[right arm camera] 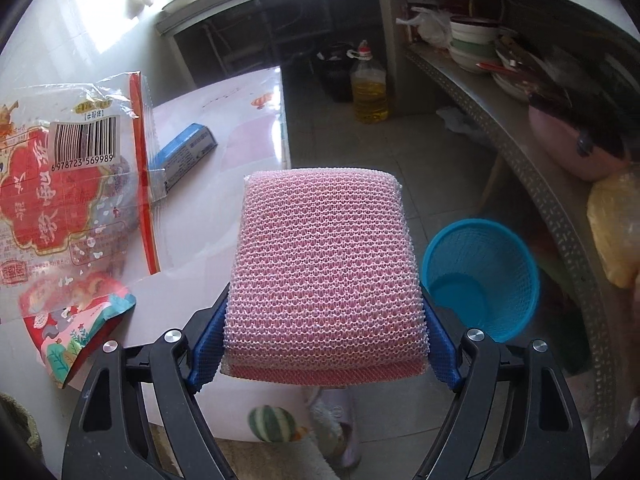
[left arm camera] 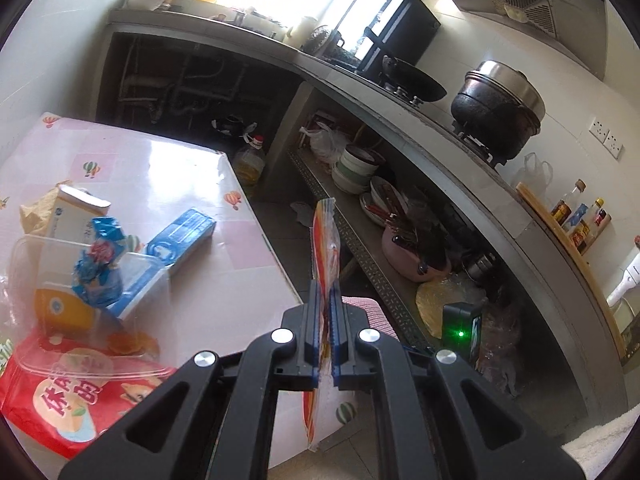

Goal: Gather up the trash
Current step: 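Drop the sponge from the right tool into the wastebasket while the left tool carries a wrapper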

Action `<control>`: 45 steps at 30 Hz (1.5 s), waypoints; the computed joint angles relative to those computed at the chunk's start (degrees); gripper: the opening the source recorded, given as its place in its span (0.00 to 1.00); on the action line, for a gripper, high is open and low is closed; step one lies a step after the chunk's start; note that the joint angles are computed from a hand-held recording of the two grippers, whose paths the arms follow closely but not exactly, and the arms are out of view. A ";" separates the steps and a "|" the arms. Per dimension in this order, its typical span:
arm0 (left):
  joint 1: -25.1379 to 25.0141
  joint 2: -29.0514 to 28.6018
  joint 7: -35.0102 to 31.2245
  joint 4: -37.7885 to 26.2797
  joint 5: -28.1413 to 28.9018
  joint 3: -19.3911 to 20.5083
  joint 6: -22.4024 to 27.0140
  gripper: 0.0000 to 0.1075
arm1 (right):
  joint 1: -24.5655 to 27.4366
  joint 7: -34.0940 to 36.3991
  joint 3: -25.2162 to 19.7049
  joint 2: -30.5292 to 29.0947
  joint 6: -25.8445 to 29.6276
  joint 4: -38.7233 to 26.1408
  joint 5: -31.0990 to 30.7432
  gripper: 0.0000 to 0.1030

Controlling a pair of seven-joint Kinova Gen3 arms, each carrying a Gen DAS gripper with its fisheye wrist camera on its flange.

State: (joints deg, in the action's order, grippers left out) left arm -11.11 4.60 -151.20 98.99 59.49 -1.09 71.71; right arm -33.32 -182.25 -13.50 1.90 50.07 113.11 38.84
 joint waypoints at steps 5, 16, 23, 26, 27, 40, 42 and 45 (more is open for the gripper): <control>7.05 2.22 7.29 -2.88 -4.31 4.74 -5.26 0.03 | 2.22 -4.33 -0.18 -4.79 2.23 5.32 -1.87 0.76; 27.92 14.98 30.25 -12.68 -24.87 12.29 -19.05 0.03 | 14.70 -5.96 2.65 -7.60 -7.96 18.82 -6.16 0.76; 35.34 24.27 43.72 -21.58 -38.27 13.87 -20.65 0.03 | 21.17 3.40 10.07 3.88 -18.59 18.59 -4.58 0.78; 35.14 27.23 45.68 -24.15 -39.20 14.84 -20.26 0.03 | 21.89 6.13 13.73 9.66 -23.19 17.06 -3.51 0.83; 34.94 28.31 45.96 -25.09 -39.16 15.26 -19.80 0.03 | 23.62 8.28 13.67 11.56 -25.13 16.51 -4.48 0.85; 43.20 40.78 54.48 -40.81 -46.72 13.70 -9.99 0.04 | 10.40 -7.22 19.22 4.70 -24.40 25.93 -3.14 0.86; 44.37 42.36 55.49 -42.22 -47.44 13.41 -9.94 0.04 | 5.40 -11.55 19.86 1.63 -21.98 27.88 -2.59 0.86; 47.15 45.32 58.05 -45.81 -50.11 11.72 -8.32 0.37 | 3.16 -14.02 15.43 -1.25 -17.72 28.55 -5.13 0.86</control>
